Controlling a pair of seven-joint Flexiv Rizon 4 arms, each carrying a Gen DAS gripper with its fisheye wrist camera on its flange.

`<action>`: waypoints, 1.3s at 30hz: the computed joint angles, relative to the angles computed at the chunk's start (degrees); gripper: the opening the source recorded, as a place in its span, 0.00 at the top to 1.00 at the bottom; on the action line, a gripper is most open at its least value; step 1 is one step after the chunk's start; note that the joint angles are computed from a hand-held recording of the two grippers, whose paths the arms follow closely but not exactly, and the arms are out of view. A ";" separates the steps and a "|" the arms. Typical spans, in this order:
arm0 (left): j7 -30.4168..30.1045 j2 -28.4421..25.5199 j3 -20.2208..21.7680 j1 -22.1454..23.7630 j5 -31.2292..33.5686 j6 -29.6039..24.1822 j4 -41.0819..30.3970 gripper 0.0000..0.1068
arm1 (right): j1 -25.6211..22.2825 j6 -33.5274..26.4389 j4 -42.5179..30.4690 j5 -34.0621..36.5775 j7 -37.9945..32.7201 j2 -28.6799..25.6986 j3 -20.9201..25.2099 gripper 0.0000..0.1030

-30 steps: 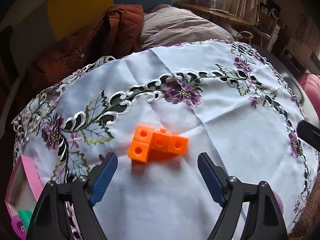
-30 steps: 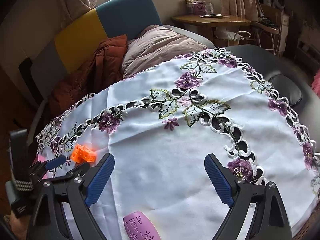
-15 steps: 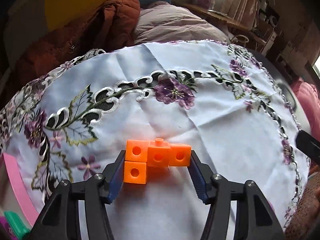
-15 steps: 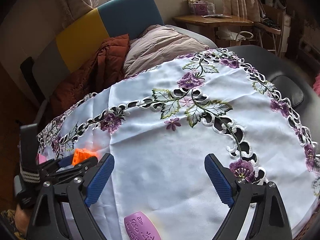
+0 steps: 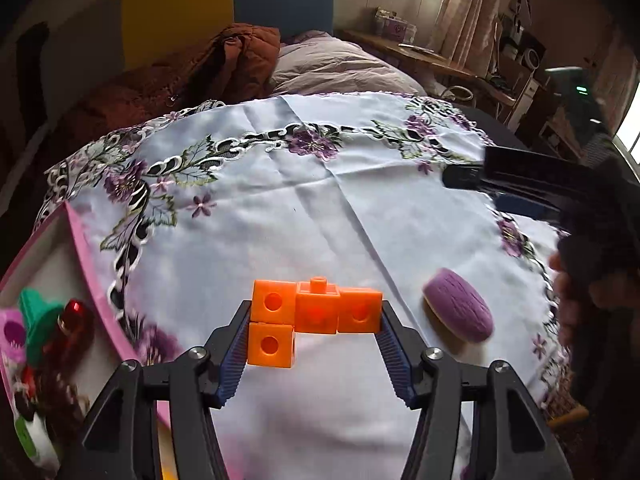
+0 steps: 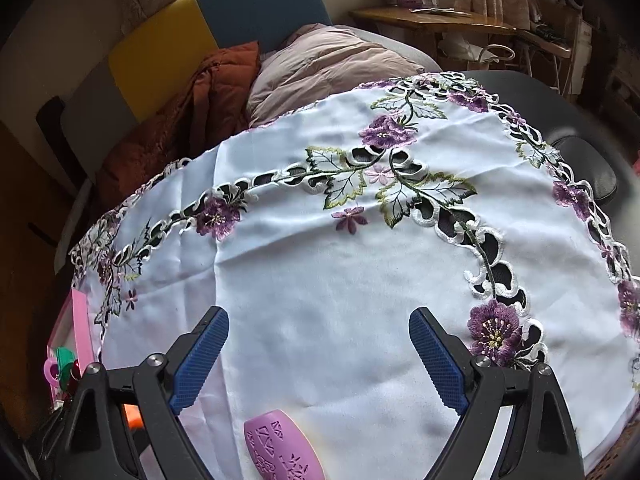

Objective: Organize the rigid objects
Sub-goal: 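Grasp the purple oval soap with the right tool, then carry the orange cube block into the tray and open the left tool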

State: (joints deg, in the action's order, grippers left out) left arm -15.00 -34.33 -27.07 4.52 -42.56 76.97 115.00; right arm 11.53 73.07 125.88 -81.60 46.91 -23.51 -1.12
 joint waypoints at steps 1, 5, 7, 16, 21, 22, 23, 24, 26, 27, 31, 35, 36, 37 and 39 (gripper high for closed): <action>1.48 0.87 -1.83 1.71 -1.38 0.53 1.58 0.44 | -0.01 0.06 -0.05 0.53 -0.60 -0.15 0.15 0.10; 7.61 4.42 -6.57 6.47 -8.29 0.94 6.62 0.44 | -0.76 4.97 -0.73 0.69 -1.78 -1.92 -0.16 0.10; 10.01 6.13 -6.56 7.19 -11.25 -0.18 8.20 0.44 | -1.09 8.65 -1.25 2.63 -4.53 -3.37 0.04 0.10; 19.44 11.31 -4.12 7.24 -23.96 -4.69 11.31 0.44 | 4.58 3.43 -0.58 21.84 -23.17 -3.04 3.95 0.11; 20.69 12.33 -0.58 5.73 -27.12 -7.24 11.02 0.44 | 6.84 -1.59 -1.41 32.01 -32.15 -3.25 6.66 0.15; 20.74 12.47 0.18 5.34 -27.52 -7.71 10.92 0.44 | 7.06 -2.88 -1.96 34.44 -34.33 -3.66 7.42 0.20; 20.97 12.70 0.93 5.04 -28.10 -8.23 10.88 0.44 | 6.88 -4.02 -2.70 37.35 -37.20 -4.32 8.58 0.43; 21.38 12.90 1.61 4.69 -28.74 -8.67 10.84 0.44 | 6.19 -5.59 -4.13 41.61 -41.95 -5.51 10.76 0.58; 22.45 13.30 2.92 3.92 -30.31 -9.33 10.83 0.44 | 8.26 -12.24 -6.64 43.20 -46.29 -5.76 11.01 0.58; 22.89 13.56 3.62 3.57 -31.09 -9.71 10.84 0.44 | 8.95 -11.96 -7.03 43.59 -47.49 -5.95 10.55 0.58; 23.81 14.06 6.57 1.90 -33.93 -10.33 10.39 0.44 | 12.95 -9.99 -7.37 42.53 -48.16 -6.21 5.90 0.58; 25.43 14.25 9.33 -0.21 -38.20 -9.37 9.47 0.44 | 16.50 -4.44 -6.59 36.94 -45.42 -6.73 -0.96 0.58; 26.42 14.31 9.92 -0.87 -39.95 -8.72 9.19 0.44 | 17.18 -4.19 -6.58 35.53 -44.76 -6.86 -2.31 0.58; 27.27 14.32 10.56 -1.50 -41.65 -8.05 8.82 0.44 | 17.04 -4.67 -7.16 35.90 -45.17 -7.17 -2.22 0.58; 28.73 14.15 11.88 -2.79 -44.60 -6.83 7.92 0.44 | 15.86 -3.67 -7.83 37.89 -46.19 -8.41 -1.35 0.58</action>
State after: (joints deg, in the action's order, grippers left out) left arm 13.73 -20.18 -15.20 1.73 -87.15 70.14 122.93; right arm 27.39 69.40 118.05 -43.71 0.73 -31.92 -2.46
